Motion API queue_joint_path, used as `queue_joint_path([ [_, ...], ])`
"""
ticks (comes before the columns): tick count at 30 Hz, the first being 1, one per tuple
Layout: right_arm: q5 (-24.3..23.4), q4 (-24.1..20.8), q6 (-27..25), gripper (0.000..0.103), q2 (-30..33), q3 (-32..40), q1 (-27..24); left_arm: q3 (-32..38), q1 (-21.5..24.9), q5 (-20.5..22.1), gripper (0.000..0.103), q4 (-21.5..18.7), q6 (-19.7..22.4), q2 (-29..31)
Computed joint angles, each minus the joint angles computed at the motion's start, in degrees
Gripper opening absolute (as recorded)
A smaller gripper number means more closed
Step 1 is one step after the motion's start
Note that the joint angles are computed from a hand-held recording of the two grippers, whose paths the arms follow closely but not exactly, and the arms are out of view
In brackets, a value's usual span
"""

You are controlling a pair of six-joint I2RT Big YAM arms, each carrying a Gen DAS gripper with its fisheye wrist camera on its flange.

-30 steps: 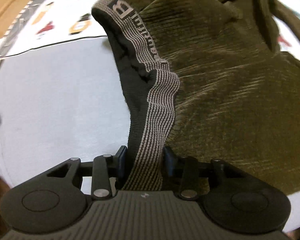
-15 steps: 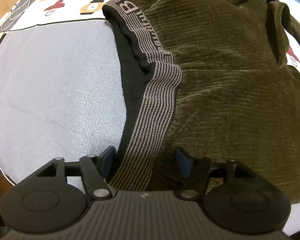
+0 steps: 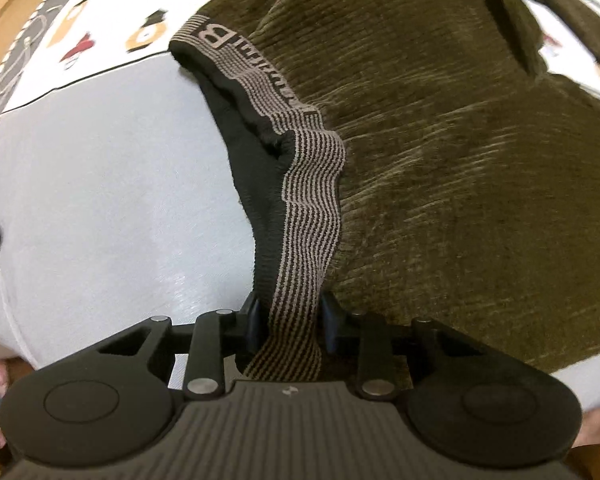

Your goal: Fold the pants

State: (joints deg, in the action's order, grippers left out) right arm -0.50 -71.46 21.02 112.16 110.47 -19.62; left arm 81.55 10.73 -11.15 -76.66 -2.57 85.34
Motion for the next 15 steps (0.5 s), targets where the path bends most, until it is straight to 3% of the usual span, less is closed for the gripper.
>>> queue_joint_path([
  [3, -0.82, -3.94, -1.74, 0.017, 1.29, 2.19, 0.41, -0.20, -0.69, -2.59, 0.041, -0.79, 1.01, 0.16],
  [7, 2.47, -2.07, 1.11, 0.021, 1.33, 3.56, 0.72, 0.79, -1.67, -6.20, 0.057, 0.14, -1.41, -1.06],
  [10, 3.95, 6.50, 4.11, 0.024, -2.61, -0.68, 0.86, 1.91, -2.25, -7.98, 0.063, 3.72, -3.94, -2.14],
  [12, 3.18, 12.90, 2.29, 0.024, -5.29, -3.86, 1.38, 3.14, -3.08, -7.81, 0.063, 6.80, -4.09, -1.89],
  [15, 0.34, 18.86, -2.91, 0.024, -7.24, -5.74, 2.67, 5.53, -5.18, -7.94, 0.063, 9.55, -4.55, -0.57],
])
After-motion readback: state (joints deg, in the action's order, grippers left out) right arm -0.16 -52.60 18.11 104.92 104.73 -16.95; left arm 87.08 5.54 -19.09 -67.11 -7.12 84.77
